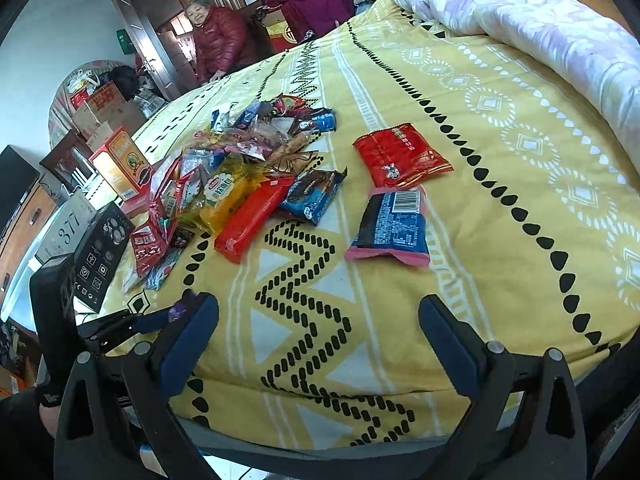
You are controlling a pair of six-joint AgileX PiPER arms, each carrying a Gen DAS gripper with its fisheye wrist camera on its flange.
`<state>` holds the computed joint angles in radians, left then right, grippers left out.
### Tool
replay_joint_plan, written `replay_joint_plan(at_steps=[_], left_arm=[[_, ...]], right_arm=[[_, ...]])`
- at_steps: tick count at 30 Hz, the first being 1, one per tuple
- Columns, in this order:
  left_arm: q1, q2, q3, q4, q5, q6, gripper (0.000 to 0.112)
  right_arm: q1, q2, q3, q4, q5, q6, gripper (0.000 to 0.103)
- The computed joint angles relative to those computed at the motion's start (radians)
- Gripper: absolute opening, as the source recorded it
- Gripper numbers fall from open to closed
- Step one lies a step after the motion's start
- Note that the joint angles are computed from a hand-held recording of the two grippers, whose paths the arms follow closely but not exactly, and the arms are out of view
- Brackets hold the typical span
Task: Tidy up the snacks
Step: 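Grasp the blue pack with pink ends with the right tool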
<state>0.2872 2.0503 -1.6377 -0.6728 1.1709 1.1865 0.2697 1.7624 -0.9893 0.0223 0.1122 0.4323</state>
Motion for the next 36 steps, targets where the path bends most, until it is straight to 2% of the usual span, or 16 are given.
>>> replay_joint_plan(at_steps=[5, 7, 10, 15, 16, 17, 18, 22, 25, 30, 36], left_arm=[[0.021, -0.046, 0.014, -0.044, -0.052, 0.018, 0.049], [0.016, -0.058, 0.009, -0.050, -0.100, 0.001, 0.050], [0.011, -0.038, -0.033, -0.032, -0.117, -0.062, 0.050], [-0.008, -0.017, -0.078, 0.035, -0.148, -0.170, 0.050], [-0.011, -0.019, -0.074, 0.048, -0.161, -0.183, 0.050], [-0.015, -0.018, -0.075, 0.058, -0.170, -0.198, 0.050], [-0.021, -0.016, -0.076, 0.071, -0.181, -0.212, 0.050], [-0.034, -0.010, -0.070, 0.118, -0.210, -0.243, 0.050], [-0.039, -0.004, -0.074, 0.138, -0.216, -0.263, 0.050], [-0.038, -0.005, -0.078, 0.144, -0.219, -0.267, 0.050], [-0.041, -0.003, -0.088, 0.140, -0.212, -0.271, 0.050]], right_arm=[[-0.024, 0.026, -0.036, -0.092, 0.010, 0.086, 0.101], [-0.040, 0.059, -0.089, -0.221, 0.031, 0.203, 0.101], [-0.050, 0.144, -0.221, -0.368, 0.139, 0.320, 0.100], [-0.075, 0.346, -0.508, -0.291, 0.368, 0.220, 0.086], [-0.080, 0.385, -0.553, -0.254, 0.413, 0.189, 0.079], [-0.082, 0.396, -0.560, -0.240, 0.417, 0.181, 0.074], [-0.076, 0.403, -0.560, -0.266, 0.423, 0.204, 0.073], [-0.050, 0.381, -0.501, -0.404, 0.391, 0.299, 0.060], [-0.073, 0.318, -0.417, -0.307, 0.304, 0.234, 0.047], [-0.072, 0.246, -0.329, -0.236, 0.219, 0.179, 0.047], [-0.055, 0.237, -0.320, -0.164, 0.206, 0.117, 0.047]])
